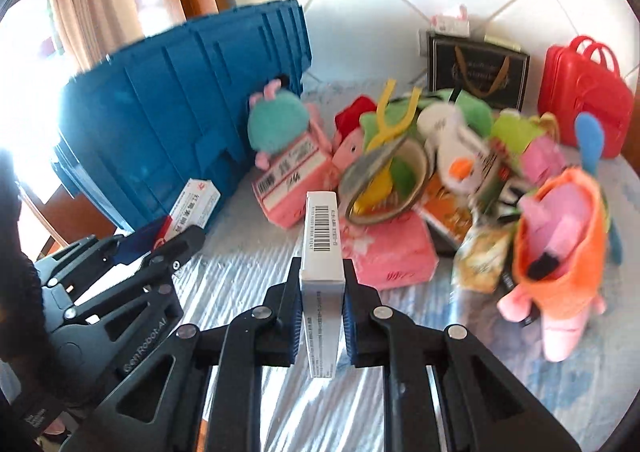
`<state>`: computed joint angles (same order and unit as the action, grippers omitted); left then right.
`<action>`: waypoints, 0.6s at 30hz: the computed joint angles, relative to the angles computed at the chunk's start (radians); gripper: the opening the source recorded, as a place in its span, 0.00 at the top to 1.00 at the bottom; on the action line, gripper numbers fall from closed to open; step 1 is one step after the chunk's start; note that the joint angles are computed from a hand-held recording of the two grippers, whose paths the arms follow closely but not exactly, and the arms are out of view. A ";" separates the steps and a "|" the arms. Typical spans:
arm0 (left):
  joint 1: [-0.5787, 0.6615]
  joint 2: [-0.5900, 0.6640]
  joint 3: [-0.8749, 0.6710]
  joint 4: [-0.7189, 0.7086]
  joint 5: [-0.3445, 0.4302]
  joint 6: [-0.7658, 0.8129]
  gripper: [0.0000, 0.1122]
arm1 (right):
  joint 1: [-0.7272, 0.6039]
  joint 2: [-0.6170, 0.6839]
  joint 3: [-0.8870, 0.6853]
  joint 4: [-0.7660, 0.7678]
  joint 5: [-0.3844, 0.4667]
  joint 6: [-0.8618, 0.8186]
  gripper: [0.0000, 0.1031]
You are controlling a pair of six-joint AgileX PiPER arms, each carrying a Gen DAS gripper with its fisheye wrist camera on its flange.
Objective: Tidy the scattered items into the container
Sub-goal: 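Carry both boxes over the blue crate and open both grippers to drop them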
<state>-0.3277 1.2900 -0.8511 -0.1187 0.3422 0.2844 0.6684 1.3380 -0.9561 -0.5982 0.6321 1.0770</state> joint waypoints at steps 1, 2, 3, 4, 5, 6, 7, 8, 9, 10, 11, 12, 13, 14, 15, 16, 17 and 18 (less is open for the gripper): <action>-0.005 -0.017 -0.020 0.017 0.025 -0.017 0.77 | 0.009 -0.028 -0.004 -0.005 0.026 -0.004 0.84; -0.008 -0.027 -0.040 0.018 0.046 -0.019 0.77 | 0.012 -0.039 -0.024 -0.007 0.049 -0.016 0.84; -0.009 -0.032 -0.059 0.014 0.058 -0.017 0.77 | 0.016 -0.049 -0.047 -0.012 0.076 -0.024 0.84; -0.010 -0.037 -0.079 0.013 0.071 -0.018 0.77 | 0.022 -0.055 -0.073 -0.019 0.100 -0.033 0.84; -0.005 -0.044 -0.107 -0.004 0.090 -0.004 0.77 | 0.030 -0.052 -0.098 -0.033 0.119 -0.032 0.84; 0.004 -0.049 -0.138 -0.032 0.109 0.023 0.77 | 0.037 -0.056 -0.126 -0.044 0.144 -0.036 0.84; 0.012 -0.052 -0.175 -0.050 0.128 0.038 0.77 | 0.045 -0.055 -0.159 -0.055 0.171 -0.044 0.84; 0.020 -0.052 -0.214 -0.064 0.148 0.052 0.77 | 0.056 -0.052 -0.200 -0.071 0.199 -0.053 0.84; 0.035 -0.053 -0.249 -0.097 0.166 0.083 0.77 | 0.067 -0.047 -0.241 -0.089 0.225 -0.059 0.84; 0.052 -0.051 -0.283 -0.129 0.182 0.112 0.77 | 0.080 -0.037 -0.290 -0.110 0.254 -0.066 0.84; 0.075 -0.042 -0.328 -0.167 0.201 0.149 0.77 | 0.093 -0.021 -0.346 -0.133 0.281 -0.072 0.84; 0.104 -0.031 -0.375 -0.210 0.224 0.189 0.77 | 0.103 -0.005 -0.394 -0.151 0.300 -0.079 0.84; 0.129 -0.013 -0.429 -0.243 0.247 0.218 0.77 | 0.113 0.020 -0.454 -0.167 0.321 -0.092 0.84; 0.159 0.008 -0.488 -0.276 0.273 0.246 0.77 | 0.122 0.043 -0.505 -0.180 0.337 -0.103 0.84; 0.193 0.031 -0.546 -0.313 0.299 0.279 0.77 | 0.132 0.075 -0.570 -0.196 0.349 -0.116 0.84; 0.234 0.059 -0.611 -0.350 0.326 0.312 0.77 | 0.139 0.107 -0.630 -0.206 0.355 -0.129 0.84; 0.266 0.082 -0.661 -0.372 0.344 0.333 0.77 | 0.149 0.145 -0.701 -0.217 0.365 -0.146 0.84; 0.295 0.108 -0.710 -0.382 0.359 0.344 0.77 | 0.157 0.181 -0.765 -0.224 0.371 -0.162 0.84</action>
